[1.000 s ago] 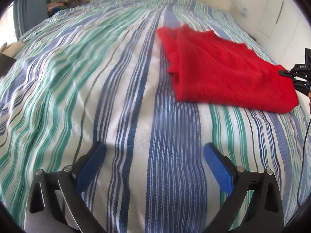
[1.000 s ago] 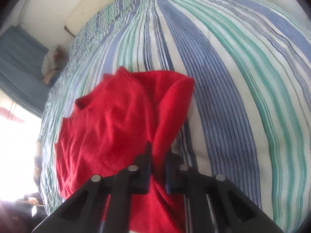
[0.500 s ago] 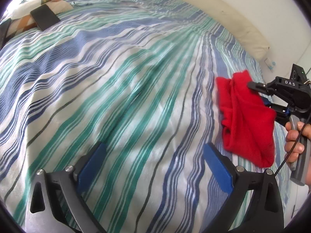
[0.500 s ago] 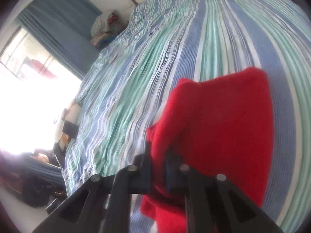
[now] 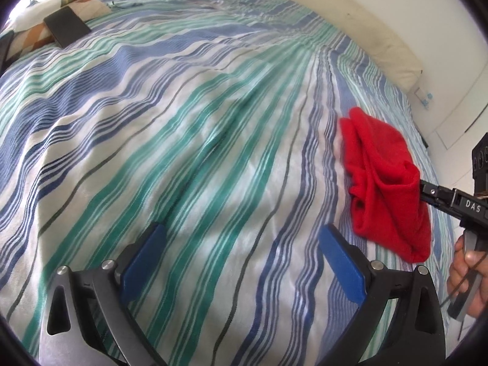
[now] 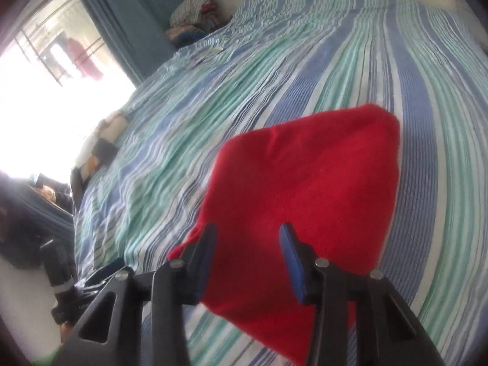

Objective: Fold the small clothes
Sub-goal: 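Grasp the folded sweater edge with the right gripper and fold it over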

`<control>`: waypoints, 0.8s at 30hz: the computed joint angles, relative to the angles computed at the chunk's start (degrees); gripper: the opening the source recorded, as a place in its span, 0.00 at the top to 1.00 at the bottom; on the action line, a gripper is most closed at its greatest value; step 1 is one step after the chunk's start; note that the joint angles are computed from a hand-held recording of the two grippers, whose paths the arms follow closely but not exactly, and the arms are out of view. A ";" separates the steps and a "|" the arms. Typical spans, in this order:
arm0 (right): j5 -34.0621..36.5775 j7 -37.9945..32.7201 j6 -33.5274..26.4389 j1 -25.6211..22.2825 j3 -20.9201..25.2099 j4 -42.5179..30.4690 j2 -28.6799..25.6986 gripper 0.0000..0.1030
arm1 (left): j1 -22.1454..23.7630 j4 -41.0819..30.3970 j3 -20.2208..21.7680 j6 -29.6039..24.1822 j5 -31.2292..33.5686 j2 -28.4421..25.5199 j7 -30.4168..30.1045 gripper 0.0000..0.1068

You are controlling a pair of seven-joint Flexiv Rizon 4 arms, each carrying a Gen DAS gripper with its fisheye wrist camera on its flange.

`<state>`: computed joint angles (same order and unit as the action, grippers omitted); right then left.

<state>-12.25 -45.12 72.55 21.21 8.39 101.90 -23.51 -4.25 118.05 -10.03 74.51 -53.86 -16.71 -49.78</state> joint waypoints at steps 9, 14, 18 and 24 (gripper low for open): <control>-13.35 -0.98 -5.29 8.69 -4.52 -1.08 -4.20 0.69 | -0.20 0.12 0.53 0.99 4.37 -0.39 -1.36 0.05; -25.42 13.64 2.78 10.55 -10.73 12.70 7.92 0.68 | 0.00 -0.14 0.56 0.87 6.50 -0.67 -2.69 0.05; -20.60 14.96 -1.73 5.91 -5.42 15.62 8.05 0.68 | -0.93 0.11 1.51 2.72 11.89 -1.19 -4.46 0.05; -27.72 25.48 1.03 7.67 -7.81 19.15 8.73 0.39 | -1.55 1.64 2.57 5.38 21.48 -0.46 -6.79 0.05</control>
<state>-39.97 -19.64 73.58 28.88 0.59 121.05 -14.78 -5.80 119.70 -7.46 79.89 -32.38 -17.17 -56.56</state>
